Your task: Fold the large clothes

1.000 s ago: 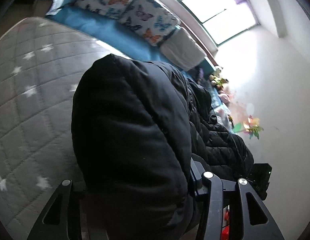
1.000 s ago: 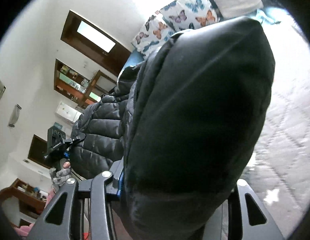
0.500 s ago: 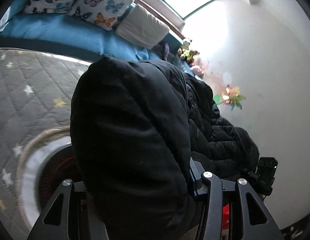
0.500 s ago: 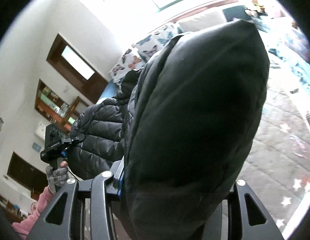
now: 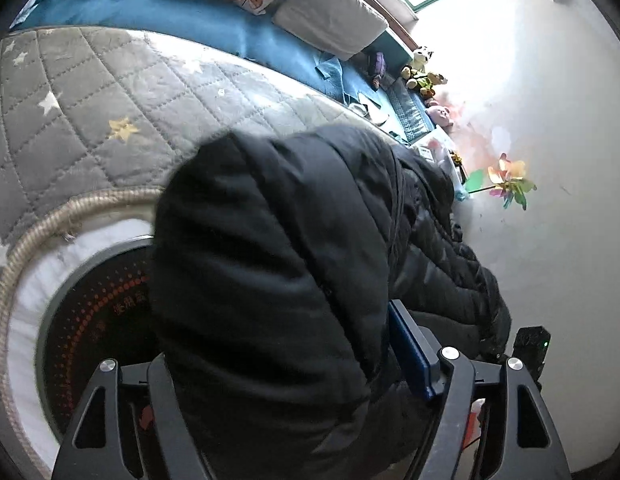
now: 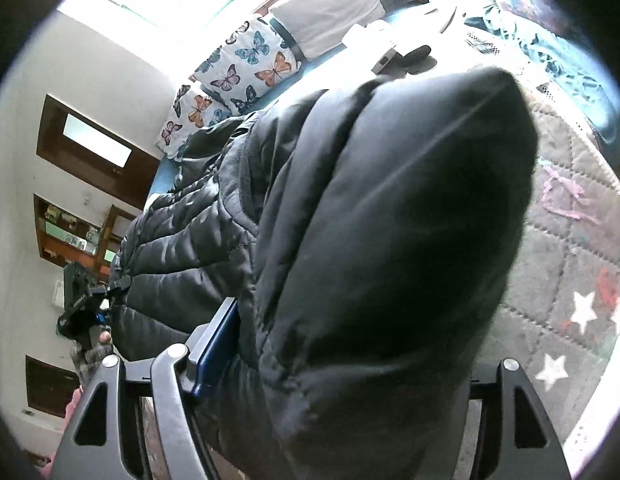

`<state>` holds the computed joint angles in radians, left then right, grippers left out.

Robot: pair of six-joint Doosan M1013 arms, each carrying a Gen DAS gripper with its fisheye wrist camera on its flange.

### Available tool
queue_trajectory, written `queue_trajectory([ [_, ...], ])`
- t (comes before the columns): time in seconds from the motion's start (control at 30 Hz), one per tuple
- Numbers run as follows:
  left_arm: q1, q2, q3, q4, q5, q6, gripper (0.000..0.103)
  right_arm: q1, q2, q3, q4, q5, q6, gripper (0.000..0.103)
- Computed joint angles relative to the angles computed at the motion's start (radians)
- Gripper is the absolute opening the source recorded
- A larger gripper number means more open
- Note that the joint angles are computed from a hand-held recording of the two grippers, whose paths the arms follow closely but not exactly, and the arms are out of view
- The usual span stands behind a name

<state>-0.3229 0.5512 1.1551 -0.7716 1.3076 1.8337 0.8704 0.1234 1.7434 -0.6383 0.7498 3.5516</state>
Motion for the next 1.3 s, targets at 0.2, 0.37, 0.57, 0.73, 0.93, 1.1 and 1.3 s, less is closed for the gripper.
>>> queue_trajectory([
  [0.2,0.059,0.025,-0.093,-0.058,0.018,-0.012,0.079,0.041,-0.007,-0.063,0.046,0.251,-0.090,0.077],
  [0.37,0.074,-0.008,-0.112,0.011,-0.025,0.026,0.079,0.079,0.035,-0.154,-0.028,0.477,-0.129,0.077],
  [0.57,0.066,-0.060,-0.093,-0.015,-0.054,0.113,0.079,0.050,0.084,-0.211,-0.091,0.407,-0.219,0.077],
  [0.73,0.025,-0.054,-0.094,-0.055,-0.003,0.151,0.077,-0.012,0.133,-0.230,-0.058,0.279,-0.268,0.077],
  [0.93,-0.035,-0.022,-0.091,0.006,-0.004,0.163,0.070,-0.055,0.176,-0.245,0.003,0.290,-0.315,0.075],
  [1.1,-0.038,0.018,-0.089,0.002,0.001,0.115,0.062,-0.070,0.181,-0.240,0.035,0.305,-0.356,0.071],
  [1.3,-0.035,0.029,-0.085,-0.019,0.007,0.121,0.062,-0.074,0.200,-0.316,-0.007,0.339,-0.375,0.069],
])
